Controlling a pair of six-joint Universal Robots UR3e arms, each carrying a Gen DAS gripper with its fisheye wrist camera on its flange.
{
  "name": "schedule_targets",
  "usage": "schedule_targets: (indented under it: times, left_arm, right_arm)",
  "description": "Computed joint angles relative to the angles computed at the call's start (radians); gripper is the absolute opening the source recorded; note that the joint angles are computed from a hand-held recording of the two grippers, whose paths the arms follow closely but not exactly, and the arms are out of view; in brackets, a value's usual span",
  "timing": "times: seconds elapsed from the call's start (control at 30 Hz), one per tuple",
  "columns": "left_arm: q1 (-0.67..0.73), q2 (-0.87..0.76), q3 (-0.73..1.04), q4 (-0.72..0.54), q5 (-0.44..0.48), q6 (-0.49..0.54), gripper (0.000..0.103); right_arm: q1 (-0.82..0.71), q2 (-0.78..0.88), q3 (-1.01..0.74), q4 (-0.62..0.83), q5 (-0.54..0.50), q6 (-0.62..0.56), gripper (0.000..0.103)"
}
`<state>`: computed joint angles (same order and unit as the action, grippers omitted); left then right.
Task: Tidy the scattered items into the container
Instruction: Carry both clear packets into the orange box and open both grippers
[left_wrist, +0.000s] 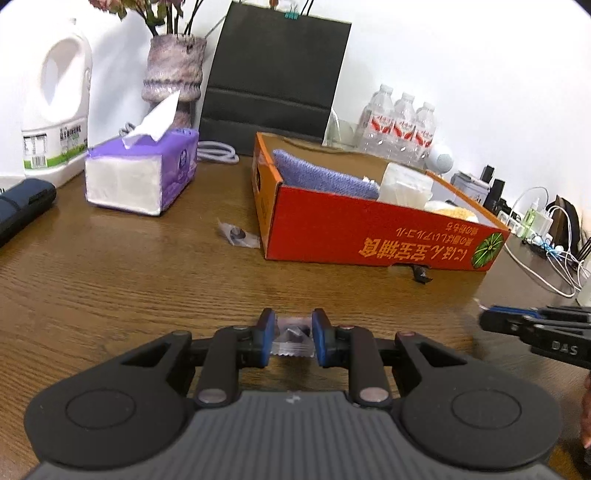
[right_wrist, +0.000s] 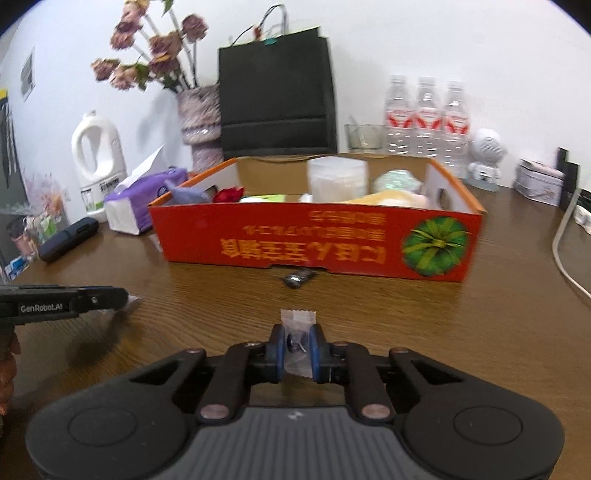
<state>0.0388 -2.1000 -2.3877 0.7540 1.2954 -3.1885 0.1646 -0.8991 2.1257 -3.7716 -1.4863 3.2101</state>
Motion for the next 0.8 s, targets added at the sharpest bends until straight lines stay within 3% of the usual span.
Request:
schedule_targets:
  times: [0.2,0.43,0.57,0.8]
  left_arm:
    - [-0.084,-0.005,0.032,-0.010,0.022,-0.002,0.023]
    - [-0.132,0.034,0.138,-0.114,0.002,-0.039,0.023]
    - [-0.159,0.054,0.304,-0.212,0.035,-0.069,0.023]
    - [-0.218,-0.033,0.737,-0.538,0.134,-0.058,0.023]
  right_arm:
    - [-0.059,-0.059,0.110,-0.093,0.035,-0.013,0.013]
    - [-0.104,-0.114,0.080,-0.078,0.073,-0.025,0.013]
    - [-0.104,-0.123,-0.077,0.046,0.064,-0.039,0.013]
    - [-0.088,-0.028,-0.501,0.408,0.034,-0.024,0.013]
